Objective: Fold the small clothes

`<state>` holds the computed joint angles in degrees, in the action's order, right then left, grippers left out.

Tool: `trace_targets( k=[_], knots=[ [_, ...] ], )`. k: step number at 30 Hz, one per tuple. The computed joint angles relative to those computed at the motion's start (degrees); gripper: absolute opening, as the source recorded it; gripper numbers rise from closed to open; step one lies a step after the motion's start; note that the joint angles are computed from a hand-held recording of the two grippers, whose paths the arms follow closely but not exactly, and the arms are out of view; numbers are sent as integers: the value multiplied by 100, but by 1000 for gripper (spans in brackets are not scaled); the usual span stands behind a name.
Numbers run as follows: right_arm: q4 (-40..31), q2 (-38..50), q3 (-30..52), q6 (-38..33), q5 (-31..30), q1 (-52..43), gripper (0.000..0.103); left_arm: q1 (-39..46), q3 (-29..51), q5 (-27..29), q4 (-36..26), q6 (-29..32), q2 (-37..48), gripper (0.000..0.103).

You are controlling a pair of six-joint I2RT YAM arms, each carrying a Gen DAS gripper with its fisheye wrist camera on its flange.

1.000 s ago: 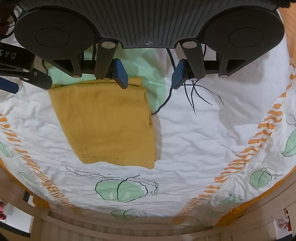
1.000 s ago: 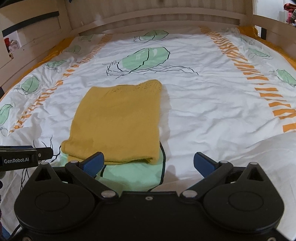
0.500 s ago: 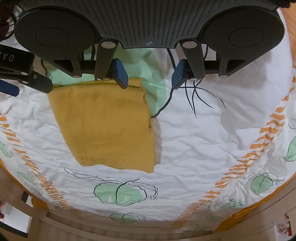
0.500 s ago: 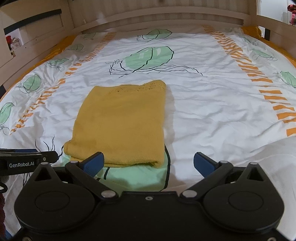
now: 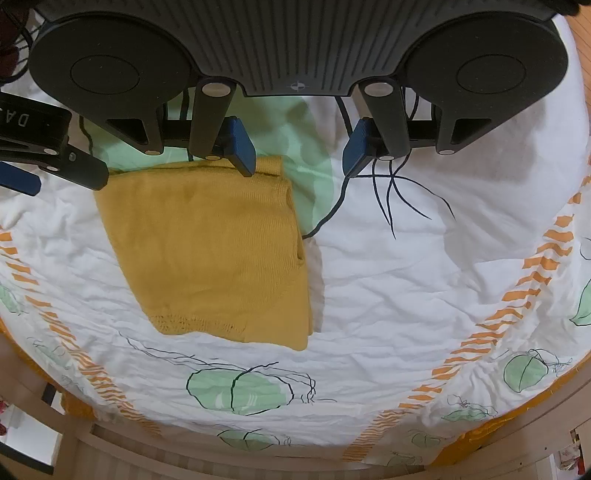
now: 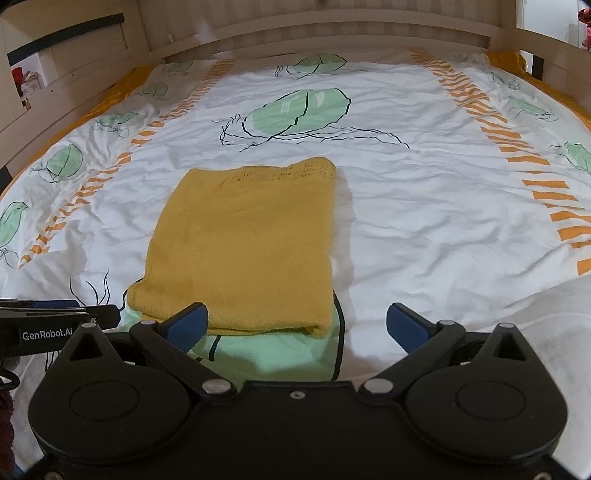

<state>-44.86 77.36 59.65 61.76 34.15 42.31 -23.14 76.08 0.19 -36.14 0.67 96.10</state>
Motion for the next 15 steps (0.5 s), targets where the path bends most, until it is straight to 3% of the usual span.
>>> trace_targets(
  k=[15],
  knots=[
    [239, 77, -86, -93, -274, -141, 103, 2, 70, 36, -43, -13, 145, 50]
  ],
)
